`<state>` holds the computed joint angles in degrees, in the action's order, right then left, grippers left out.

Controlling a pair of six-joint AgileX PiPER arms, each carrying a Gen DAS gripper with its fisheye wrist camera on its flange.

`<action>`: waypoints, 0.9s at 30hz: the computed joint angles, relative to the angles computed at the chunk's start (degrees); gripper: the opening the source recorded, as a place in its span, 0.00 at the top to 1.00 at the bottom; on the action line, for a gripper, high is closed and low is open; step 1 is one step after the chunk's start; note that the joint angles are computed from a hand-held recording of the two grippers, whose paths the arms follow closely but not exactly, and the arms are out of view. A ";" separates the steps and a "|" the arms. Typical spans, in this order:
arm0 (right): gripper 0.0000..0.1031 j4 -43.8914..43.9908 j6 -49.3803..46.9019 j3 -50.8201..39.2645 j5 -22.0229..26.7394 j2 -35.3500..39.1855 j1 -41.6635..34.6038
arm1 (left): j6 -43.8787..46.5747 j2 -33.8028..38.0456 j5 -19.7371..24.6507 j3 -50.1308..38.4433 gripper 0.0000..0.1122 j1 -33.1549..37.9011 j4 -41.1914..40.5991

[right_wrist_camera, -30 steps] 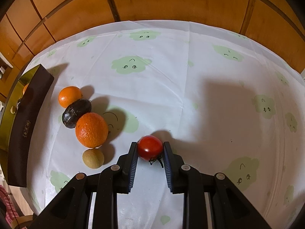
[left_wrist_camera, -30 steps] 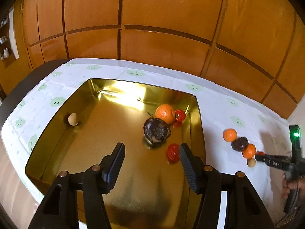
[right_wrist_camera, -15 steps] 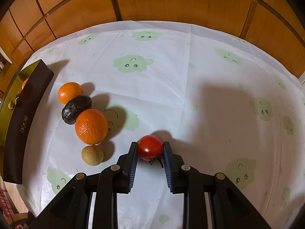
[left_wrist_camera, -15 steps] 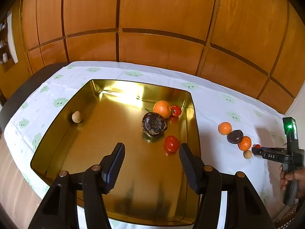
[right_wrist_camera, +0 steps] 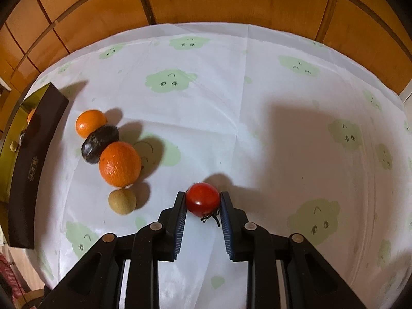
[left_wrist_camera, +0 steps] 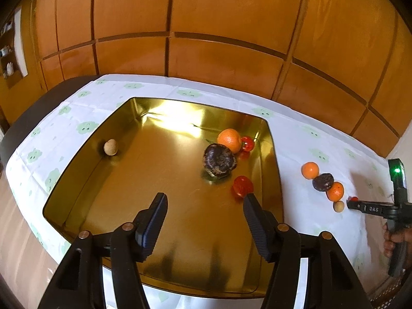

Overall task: Organize fruits
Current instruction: 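Carry the red stemmed tomato into the gold tray and open the right tool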

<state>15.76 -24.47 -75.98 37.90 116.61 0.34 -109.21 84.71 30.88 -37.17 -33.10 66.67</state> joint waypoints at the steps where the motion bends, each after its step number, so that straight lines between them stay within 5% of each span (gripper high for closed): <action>1: 0.75 -0.19 0.06 -0.05 0.62 -0.20 -0.03 | -0.30 -0.12 -0.02 0.25 0.45 0.23 0.19; 13: 0.75 12.16 -13.65 8.77 -1.23 -12.39 2.34 | -2.91 -2.17 -0.48 4.04 0.45 3.75 1.67; 27: 0.75 21.68 -21.66 13.80 0.45 -17.43 18.27 | -3.59 -2.67 2.09 4.68 0.43 2.35 3.00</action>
